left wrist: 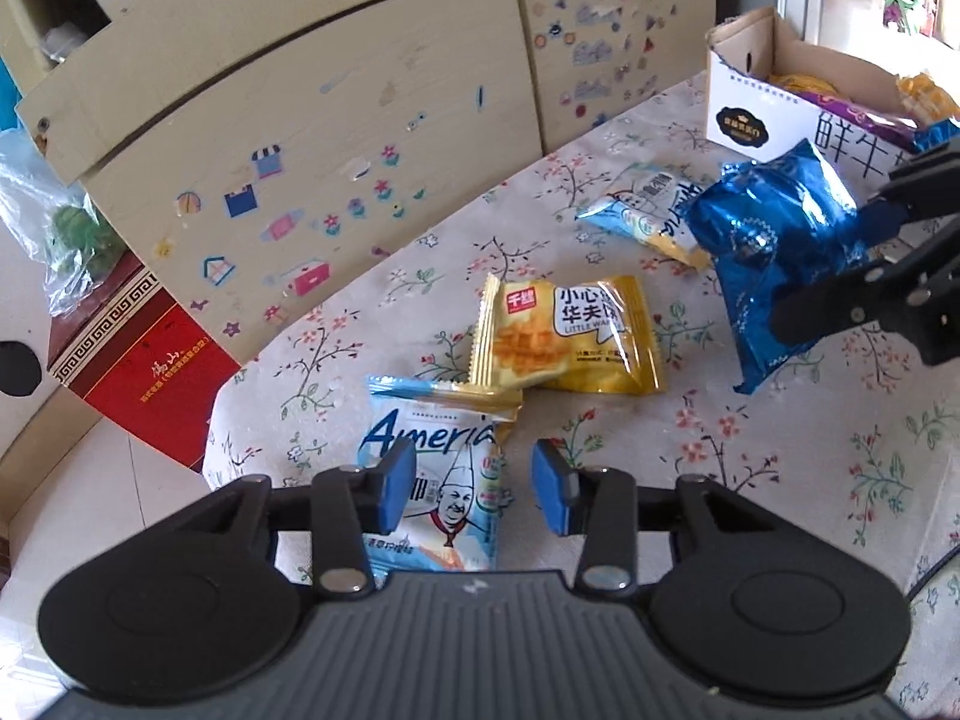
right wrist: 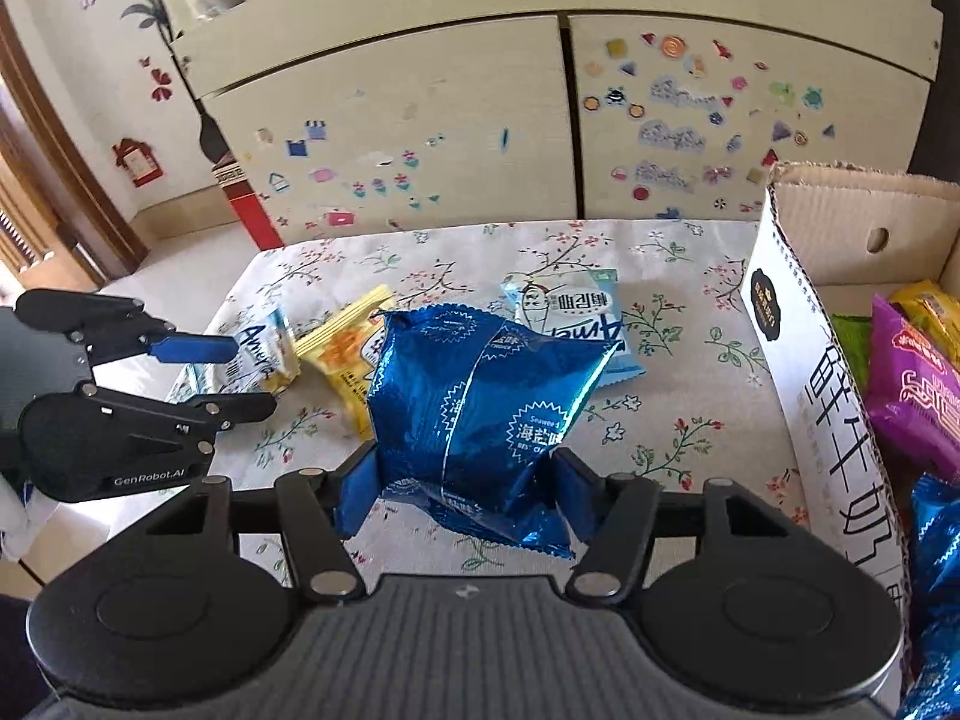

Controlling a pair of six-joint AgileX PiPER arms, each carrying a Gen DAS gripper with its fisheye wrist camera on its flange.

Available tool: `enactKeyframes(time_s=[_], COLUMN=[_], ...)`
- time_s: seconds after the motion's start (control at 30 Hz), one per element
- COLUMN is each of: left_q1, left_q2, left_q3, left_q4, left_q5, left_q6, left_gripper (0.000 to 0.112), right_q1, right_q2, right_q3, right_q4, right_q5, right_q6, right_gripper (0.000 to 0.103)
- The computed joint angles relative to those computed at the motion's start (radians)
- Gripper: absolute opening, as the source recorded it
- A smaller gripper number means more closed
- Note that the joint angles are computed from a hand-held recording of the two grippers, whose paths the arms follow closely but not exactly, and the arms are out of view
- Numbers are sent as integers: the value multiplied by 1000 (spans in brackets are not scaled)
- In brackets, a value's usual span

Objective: Organize snacks
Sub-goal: 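Grasp the white America packet with the left gripper while the right gripper grasps the blue foil packet, then carry the America and blue foil packets into the box and release both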

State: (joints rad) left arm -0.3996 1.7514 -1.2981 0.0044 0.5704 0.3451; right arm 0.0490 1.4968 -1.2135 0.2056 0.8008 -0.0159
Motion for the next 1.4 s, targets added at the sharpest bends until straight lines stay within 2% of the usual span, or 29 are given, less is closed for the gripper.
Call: enactKeyframes(time_s=[0.47, 0.53, 0.6, 0.67, 0.93, 0.97, 1.03, 1.1, 1.13, 1.4], left_q1=[54, 69, 82, 77, 47, 49, 60, 82, 83, 8], left_q2=[-58, -59, -40, -22, 71, 71, 84, 94, 95, 21], left_q3=[15, 26, 9, 8, -64, -56, -78, -103, -109, -33], left_q4=[-118, -160, -190, -163, -32, -43, -82, -184, -202, -39], left_q5=[2, -20, 5, -5, 44, 30, 55, 101, 115, 37], left_q6=[46, 104, 169, 182, 54, 51, 51, 121, 129, 48], left_gripper=[41, 42, 64, 73, 84, 85, 80, 56, 56, 56], right_q1=[10, 12, 10, 10, 9, 8, 9, 11, 10, 7], right_q2=[-6, -7, -8, -9, 0, 0, 1, 1, 0, -19], right_q3=[-2, 0, 2, 3, 6, 6, 6, 5, 5, 9], right_q4=[-18, -20, -20, -22, -39, -38, -39, -40, -37, -33], right_q5=[9, 8, 9, 8, 0, 0, -1, 0, 1, 13], right_q6=[11, 13, 12, 14, 43, 43, 46, 51, 50, 26], right_gripper=[68, 68, 68, 68, 68, 68, 68, 68, 68, 68])
